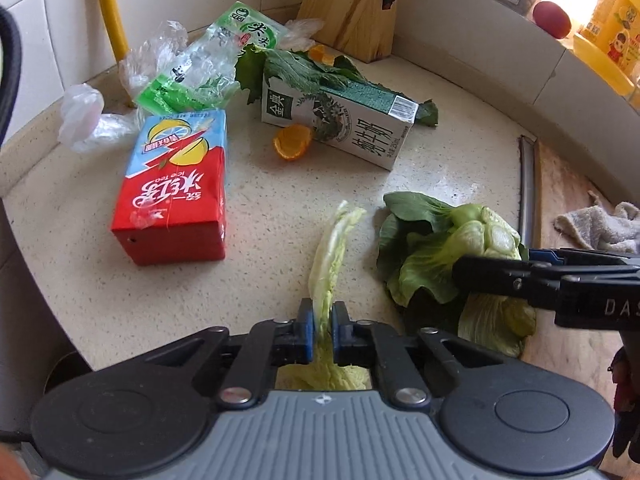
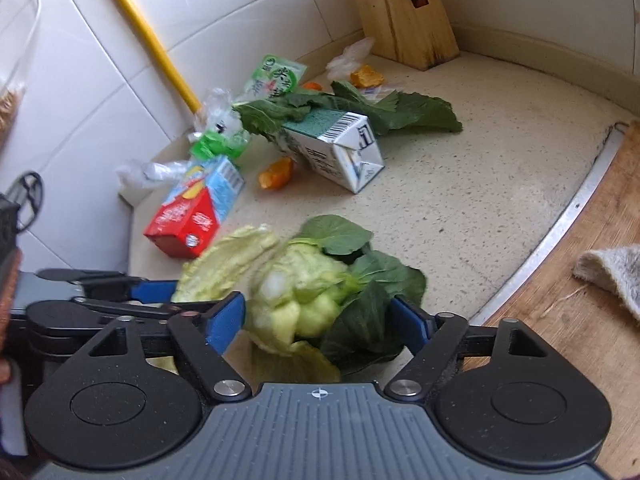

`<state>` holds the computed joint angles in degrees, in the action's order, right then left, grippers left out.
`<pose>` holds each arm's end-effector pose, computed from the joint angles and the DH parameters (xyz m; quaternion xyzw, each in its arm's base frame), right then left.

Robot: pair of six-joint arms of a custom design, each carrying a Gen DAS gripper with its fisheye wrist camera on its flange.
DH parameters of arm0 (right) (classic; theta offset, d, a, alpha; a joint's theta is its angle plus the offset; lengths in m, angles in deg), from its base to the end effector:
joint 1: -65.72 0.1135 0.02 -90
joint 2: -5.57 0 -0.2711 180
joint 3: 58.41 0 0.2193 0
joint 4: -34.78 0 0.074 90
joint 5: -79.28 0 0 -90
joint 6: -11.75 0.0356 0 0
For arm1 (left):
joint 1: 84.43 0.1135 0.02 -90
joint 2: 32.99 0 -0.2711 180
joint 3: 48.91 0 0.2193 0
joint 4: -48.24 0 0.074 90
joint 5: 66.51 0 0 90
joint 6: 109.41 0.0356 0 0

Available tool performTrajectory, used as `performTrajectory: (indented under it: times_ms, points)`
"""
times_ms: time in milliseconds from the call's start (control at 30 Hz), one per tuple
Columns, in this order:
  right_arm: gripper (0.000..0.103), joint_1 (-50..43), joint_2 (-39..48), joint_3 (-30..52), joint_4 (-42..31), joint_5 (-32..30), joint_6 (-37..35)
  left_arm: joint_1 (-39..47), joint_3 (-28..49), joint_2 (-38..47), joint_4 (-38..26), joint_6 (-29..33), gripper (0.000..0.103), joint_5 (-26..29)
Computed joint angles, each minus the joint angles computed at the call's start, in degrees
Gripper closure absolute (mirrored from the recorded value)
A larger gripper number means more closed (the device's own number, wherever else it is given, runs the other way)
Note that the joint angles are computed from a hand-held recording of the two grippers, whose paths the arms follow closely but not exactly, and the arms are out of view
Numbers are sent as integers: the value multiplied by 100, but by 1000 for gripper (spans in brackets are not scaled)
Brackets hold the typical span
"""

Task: Collect trash
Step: 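Lift the bok choy and cabbage leaf off the counter with both grippers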

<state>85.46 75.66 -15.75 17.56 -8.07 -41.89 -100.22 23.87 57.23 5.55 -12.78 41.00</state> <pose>0.1891 0.0661 0.1904 0.1421 0.9115 0.1624 0.3502 0.2704 -0.0876 0.2253 0.2241 0.9291 -0.1669 0.2422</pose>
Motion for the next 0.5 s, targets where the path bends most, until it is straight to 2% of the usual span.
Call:
performTrajectory:
  times_ms: [167, 500]
  points:
    - [34, -189, -126, -103, 141, -294, 150, 161, -62, -308, -146, 198, 98, 281]
    - [39, 285, -903, -34, -380, 146, 900, 850, -77, -760, -538, 734, 98, 923]
